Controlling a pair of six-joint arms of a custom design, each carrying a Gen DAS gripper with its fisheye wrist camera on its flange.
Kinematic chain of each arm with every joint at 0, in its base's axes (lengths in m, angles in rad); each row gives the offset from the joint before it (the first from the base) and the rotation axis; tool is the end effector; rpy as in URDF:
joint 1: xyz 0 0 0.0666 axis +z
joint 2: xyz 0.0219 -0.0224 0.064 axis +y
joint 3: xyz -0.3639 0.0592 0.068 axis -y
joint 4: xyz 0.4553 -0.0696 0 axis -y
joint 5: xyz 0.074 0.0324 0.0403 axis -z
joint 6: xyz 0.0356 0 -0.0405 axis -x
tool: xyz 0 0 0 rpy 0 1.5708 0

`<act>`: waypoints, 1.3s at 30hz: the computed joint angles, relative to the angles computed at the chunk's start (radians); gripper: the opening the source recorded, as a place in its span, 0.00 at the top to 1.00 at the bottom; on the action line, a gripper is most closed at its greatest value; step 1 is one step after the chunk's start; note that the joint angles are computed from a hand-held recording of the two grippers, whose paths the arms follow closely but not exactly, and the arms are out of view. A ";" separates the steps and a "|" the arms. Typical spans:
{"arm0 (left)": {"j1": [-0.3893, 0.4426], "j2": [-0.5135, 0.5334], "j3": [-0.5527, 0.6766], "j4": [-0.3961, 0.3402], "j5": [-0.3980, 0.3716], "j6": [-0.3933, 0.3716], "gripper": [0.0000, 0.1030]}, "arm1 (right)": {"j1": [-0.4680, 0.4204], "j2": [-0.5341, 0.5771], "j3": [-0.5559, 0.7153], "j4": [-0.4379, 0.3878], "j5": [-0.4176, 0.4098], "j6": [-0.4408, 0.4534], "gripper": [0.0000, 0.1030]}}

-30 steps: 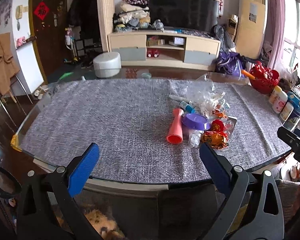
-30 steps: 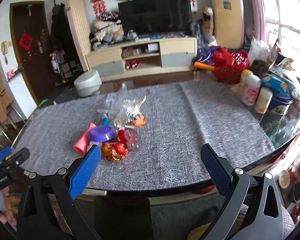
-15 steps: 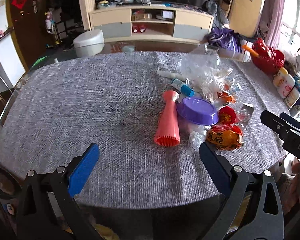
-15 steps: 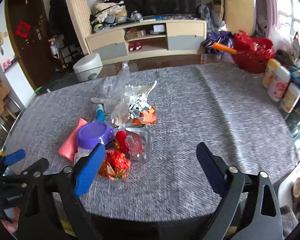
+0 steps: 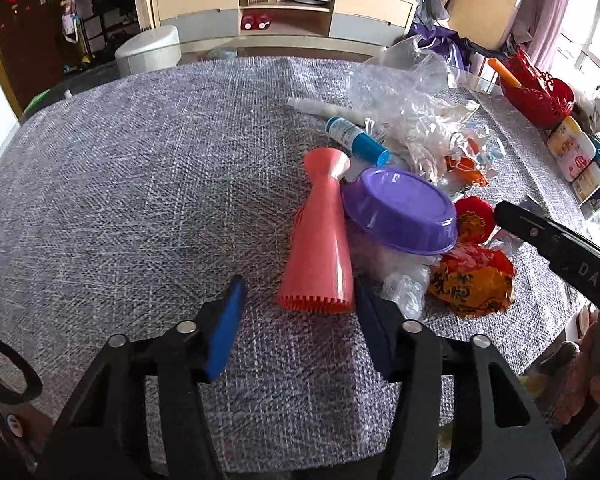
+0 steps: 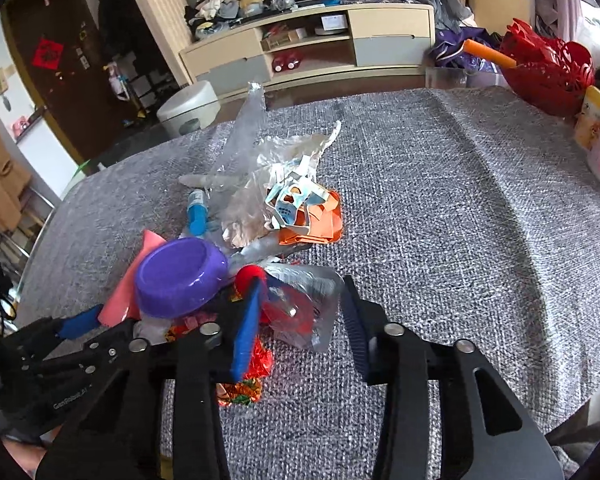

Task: Collect trash
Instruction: 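Grasp the pink plastic cone with the left tool while the right tool grasps the silver wrapper packet, then lower both held items into the bin under the table and open both tools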

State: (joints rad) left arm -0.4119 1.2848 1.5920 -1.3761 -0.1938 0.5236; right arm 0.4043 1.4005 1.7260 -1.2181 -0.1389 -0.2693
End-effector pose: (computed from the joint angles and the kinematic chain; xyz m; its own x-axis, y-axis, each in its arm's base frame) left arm 0.4339 -0.1825 0.5410 -0.8497 -0.1642 -0.5011 -0.1350 0.9863 -0.0943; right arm 0.4828 0.2115 0.5612 -0.8150 -0.0621 -0.5761 -0.2621 0.9263 0.2709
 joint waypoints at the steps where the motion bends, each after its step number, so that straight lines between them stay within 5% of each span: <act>1: 0.004 0.000 -0.005 0.005 0.010 -0.001 0.54 | 0.001 0.000 -0.001 0.002 -0.001 0.000 0.63; 6: 0.006 0.014 0.006 0.027 0.021 -0.022 0.66 | -0.010 -0.005 -0.009 0.014 -0.014 -0.008 0.64; 13: -0.002 0.002 0.016 0.031 0.012 -0.025 0.66 | -0.023 -0.023 0.012 0.029 0.012 0.001 0.64; 26: -0.114 -0.102 0.120 -0.033 -0.153 0.027 0.67 | 0.016 -0.139 0.045 0.018 0.039 0.044 0.64; 39: -0.362 -0.215 0.034 -0.197 -0.286 0.250 0.66 | 0.080 -0.334 -0.108 -0.095 0.042 0.081 0.64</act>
